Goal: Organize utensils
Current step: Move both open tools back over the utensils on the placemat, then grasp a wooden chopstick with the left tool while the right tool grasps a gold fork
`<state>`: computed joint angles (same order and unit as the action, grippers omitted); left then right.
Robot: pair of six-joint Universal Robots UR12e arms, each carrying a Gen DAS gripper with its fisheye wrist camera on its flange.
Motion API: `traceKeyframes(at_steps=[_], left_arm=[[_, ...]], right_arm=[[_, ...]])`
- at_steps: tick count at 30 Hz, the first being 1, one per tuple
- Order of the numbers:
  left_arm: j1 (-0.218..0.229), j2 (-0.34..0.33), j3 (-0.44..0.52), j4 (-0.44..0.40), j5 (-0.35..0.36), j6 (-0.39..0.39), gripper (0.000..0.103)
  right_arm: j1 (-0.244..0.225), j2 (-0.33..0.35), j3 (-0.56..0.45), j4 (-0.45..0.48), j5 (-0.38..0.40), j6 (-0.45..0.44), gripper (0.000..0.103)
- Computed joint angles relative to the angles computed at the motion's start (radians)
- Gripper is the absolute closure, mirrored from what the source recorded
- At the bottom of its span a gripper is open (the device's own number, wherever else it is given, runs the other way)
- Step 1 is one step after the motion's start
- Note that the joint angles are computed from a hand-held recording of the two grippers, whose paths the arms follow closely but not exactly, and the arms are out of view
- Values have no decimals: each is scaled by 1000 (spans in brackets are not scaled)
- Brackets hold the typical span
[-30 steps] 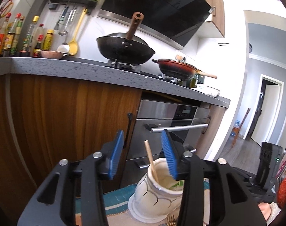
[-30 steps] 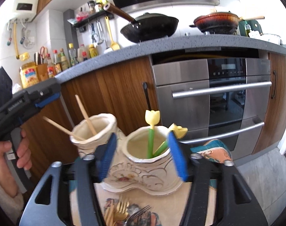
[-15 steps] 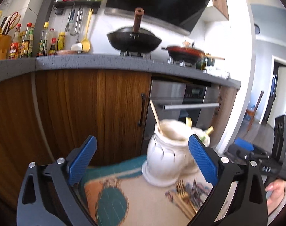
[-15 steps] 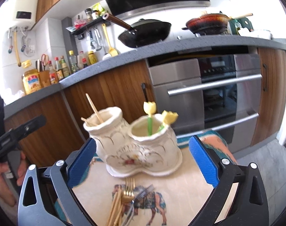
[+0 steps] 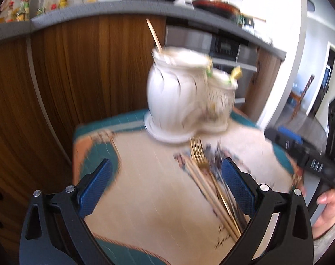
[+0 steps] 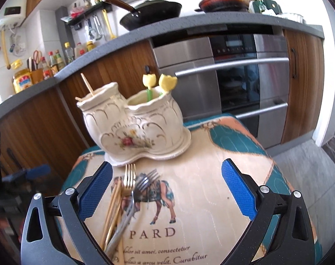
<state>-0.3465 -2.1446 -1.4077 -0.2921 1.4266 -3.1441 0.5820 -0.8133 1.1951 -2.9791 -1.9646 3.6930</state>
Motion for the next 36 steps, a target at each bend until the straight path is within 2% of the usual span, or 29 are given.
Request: traceKeyframes(at_steps=[4, 7, 11, 17, 19, 23, 25, 27, 28, 30, 33, 36], left_arm=[[-26, -10, 11, -86, 68, 48, 6], [-40, -17, 19, -143, 91, 81, 6], [-56, -30, 41, -212, 136, 117, 15], [-58, -36, 50, -234, 137, 99, 16], [-60, -39, 56, -240, 144, 101, 19], [-54, -46, 72, -272, 115, 78, 25], [-53, -43, 67, -267, 107, 95, 35], [-53, -38, 64, -271, 96, 120, 55], [-52, -36, 65, -280, 87, 130, 59], [-51, -33, 66, -290, 79, 145, 75], [-47, -31, 67, -301, 73, 160, 92], [-39, -28, 68, -315, 73, 167, 96]], right_arm=[[1, 0, 1, -5, -7, -3, 5], [-1, -1, 3, -11, -3, -4, 5], [-2, -2, 4, -19, 6, -8, 5], [0, -4, 7, -35, 5, -17, 5], [-1, -5, 8, -37, 8, -16, 5], [0, -5, 8, -37, 12, -25, 5], [1, -5, 7, -36, 13, -32, 5], [1, -5, 7, -32, 10, -36, 5], [1, -4, 5, -27, 10, -36, 5], [1, -4, 6, -25, 14, -34, 5], [2, -4, 3, -23, 14, -42, 5], [2, -3, 2, -18, 12, -45, 5]])
